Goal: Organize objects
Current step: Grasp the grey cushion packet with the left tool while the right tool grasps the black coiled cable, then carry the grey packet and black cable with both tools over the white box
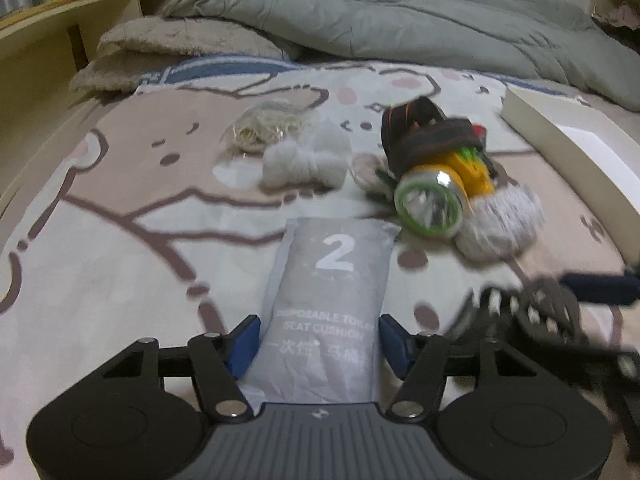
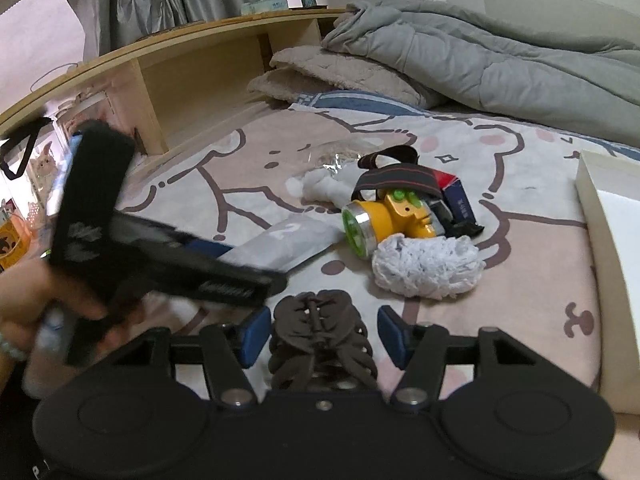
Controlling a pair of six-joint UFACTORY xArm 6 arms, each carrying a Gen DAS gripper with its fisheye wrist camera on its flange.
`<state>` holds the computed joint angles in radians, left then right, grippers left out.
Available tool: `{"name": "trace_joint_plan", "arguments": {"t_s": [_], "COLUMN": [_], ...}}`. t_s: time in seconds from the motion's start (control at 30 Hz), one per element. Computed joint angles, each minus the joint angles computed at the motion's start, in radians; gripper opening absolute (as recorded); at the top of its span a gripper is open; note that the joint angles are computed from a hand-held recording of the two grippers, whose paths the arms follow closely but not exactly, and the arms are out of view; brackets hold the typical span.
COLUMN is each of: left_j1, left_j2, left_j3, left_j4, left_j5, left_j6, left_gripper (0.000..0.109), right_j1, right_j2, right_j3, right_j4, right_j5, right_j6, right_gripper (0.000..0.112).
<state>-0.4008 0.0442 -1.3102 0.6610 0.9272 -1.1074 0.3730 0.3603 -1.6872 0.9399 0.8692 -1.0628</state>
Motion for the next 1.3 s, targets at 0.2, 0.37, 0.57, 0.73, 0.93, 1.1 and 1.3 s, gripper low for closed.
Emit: {"name": "trace_joint_plan", "arguments": {"t_s": [0.2,0.37,0.57,0.73,0.93,1.1,1.3], "left_j1": [-0.028,-0.038,-0.044,-0.024,0.016,0.080,0.124], "left_j2": [-0.081,-0.103,-0.097,-0.076,-0.046,-0.018,-0.027], "left_j3": [0.095,0.129,0.120,0.097,0.056,0.021,0.047], "left_j4": [-0.009,0.002,0.023,0.020,-0.021,-0.163,-0.292], "left_j5": [-0.019,-0.034,-0.019,-0.027,-0.052,-0.083,-0.134], "left_j6": [-0.059,-0.100,-0.123,-0.084,0.039,0.244,0.387], "left_gripper": [0.068,0.073,0.075,0.079,0.093,0.096,0.094], "right_j1": [0.004,0.014,0.006,-0.018,-0.016,-0.020,-0.034], "right_j2": [0.008,-0.010,-0.069,-0.071,-0.042,-0.030,-0.002], "right_j3": [-0.005,0.023,0.082,0.074,0.051,0.037,-0.004], "right_j4": [-0.023,-0.015,-0.025,-0.089,-0.155,-0.151,-0.133], "right_j5": [0.007,-0.032,-0.136,-0.152,-0.134,-0.117,-0.067], "right_j6": [0.012,0.001,0.032,0.097,0.134,0.131,0.127], "right_gripper": [0.049,0.045,0.045,0.045,0.045,0.045,0.047]}}
